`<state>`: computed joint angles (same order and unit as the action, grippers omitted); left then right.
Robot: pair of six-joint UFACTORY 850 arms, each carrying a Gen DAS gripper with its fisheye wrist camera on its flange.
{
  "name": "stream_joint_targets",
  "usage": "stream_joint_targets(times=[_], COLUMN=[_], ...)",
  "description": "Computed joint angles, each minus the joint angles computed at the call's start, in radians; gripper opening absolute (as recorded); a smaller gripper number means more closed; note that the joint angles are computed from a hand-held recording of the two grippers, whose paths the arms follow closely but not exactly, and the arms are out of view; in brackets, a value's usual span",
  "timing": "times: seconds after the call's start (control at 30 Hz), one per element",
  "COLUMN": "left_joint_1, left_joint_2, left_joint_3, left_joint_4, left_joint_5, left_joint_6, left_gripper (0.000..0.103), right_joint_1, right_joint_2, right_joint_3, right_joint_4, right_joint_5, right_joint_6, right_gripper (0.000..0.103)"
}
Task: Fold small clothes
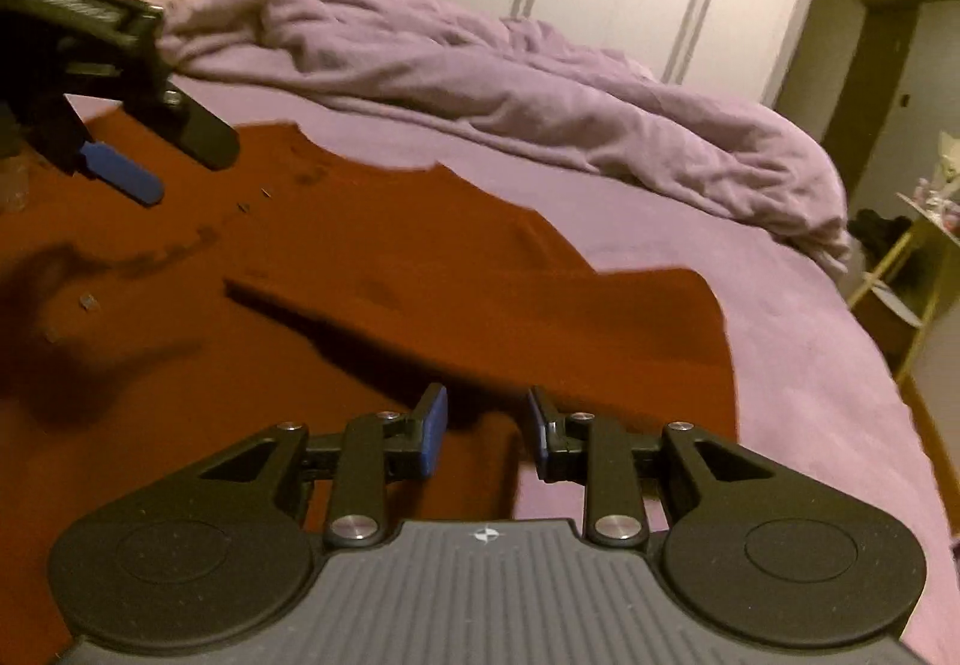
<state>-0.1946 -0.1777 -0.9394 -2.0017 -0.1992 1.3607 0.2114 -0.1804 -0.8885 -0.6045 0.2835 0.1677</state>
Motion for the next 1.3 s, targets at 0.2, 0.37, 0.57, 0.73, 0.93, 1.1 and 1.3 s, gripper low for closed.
stream_joint_targets(times=[0.2,0.37,0.57,0.73,0.93,1.1,1.3], left_joint_1=[0.038,0.047,0.045,0.065,0.122,0.129,0.081], left_joint_2=[-0.104,-0.145,-0.171,-0.106,-0.017,-0.018,-0.118], left_joint_3=[-0.054,-0.086,-0.139,-0.126,-0.091,-0.059,-0.068], left_joint_4=[0.133,0.122,0.277,0.208,0.102,0.303,0.308], left_joint_5=[-0.148,-0.189,-0.175,-0.157,-0.063,-0.111,-0.208], left_joint_6=[-0.253,-0.275,-0.412,-0.237,-0.063,-0.249,-0.332], left_gripper=[0.074,0.062,0.008,0.008,0.003,0.041,0.052], right_joint_1=[0.001,0.0,0.014,0.028,0.048,0.057,0.057], right_joint_2=[0.0,0.01,0.006,0.006,-0.024,-0.038,-0.017], right_joint_3=[0.03,0.042,0.029,0.021,-0.021,-0.033,-0.002], right_joint_4=[0.05,0.013,0.13,0.378,0.605,0.649,0.656], right_joint_5=[0.004,0.012,-0.009,-0.009,-0.036,-0.048,-0.042], right_joint_6=[-0.024,0.026,-0.088,-0.339,-0.526,-0.525,-0.542], right_gripper=[0.031,0.035,0.048,0.05,0.05,0.051,0.054])
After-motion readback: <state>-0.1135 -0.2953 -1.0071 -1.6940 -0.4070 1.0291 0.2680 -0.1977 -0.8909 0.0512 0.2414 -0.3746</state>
